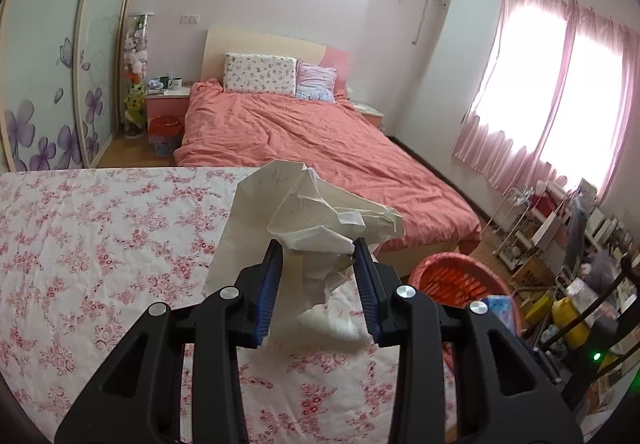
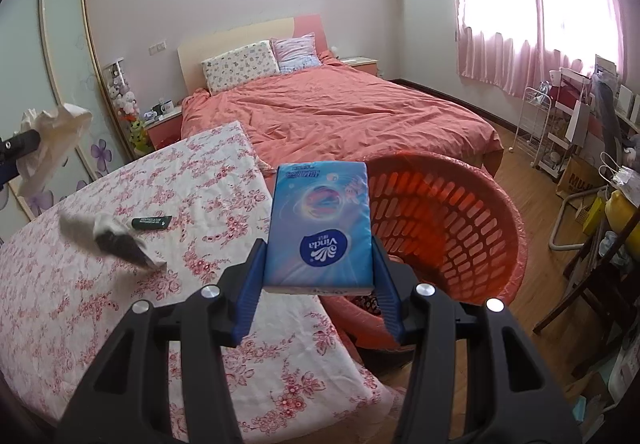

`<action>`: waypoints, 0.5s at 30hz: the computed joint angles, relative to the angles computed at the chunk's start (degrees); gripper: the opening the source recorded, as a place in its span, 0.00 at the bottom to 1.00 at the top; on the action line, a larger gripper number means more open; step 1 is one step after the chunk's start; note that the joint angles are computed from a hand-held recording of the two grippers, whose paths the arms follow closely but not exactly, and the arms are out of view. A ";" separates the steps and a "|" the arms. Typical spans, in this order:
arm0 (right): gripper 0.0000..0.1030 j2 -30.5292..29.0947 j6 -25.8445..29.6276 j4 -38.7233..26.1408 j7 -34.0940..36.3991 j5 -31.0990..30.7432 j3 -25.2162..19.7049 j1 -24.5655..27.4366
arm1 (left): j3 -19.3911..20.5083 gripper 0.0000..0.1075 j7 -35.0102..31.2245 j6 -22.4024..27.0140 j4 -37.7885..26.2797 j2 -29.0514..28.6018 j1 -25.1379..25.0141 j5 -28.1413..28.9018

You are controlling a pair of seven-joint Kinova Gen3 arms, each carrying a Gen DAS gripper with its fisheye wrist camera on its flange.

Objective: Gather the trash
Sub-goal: 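Carry the white tissue and blue tissue pack over the orange basket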

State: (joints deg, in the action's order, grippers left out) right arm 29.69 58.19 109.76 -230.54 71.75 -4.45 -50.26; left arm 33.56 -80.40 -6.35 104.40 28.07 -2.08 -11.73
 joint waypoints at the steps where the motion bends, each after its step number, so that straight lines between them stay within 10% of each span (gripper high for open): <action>1: 0.49 -0.10 0.19 0.13 -0.01 -0.07 0.00 -0.06 | 1.18 0.34 0.17 0.21 -0.14 0.23 -1.00 -0.30; 15: 0.49 -1.74 1.55 3.03 -1.54 -0.84 -0.55 0.44 | 0.35 0.34 -5.72 4.54 -3.56 3.47 6.23 2.81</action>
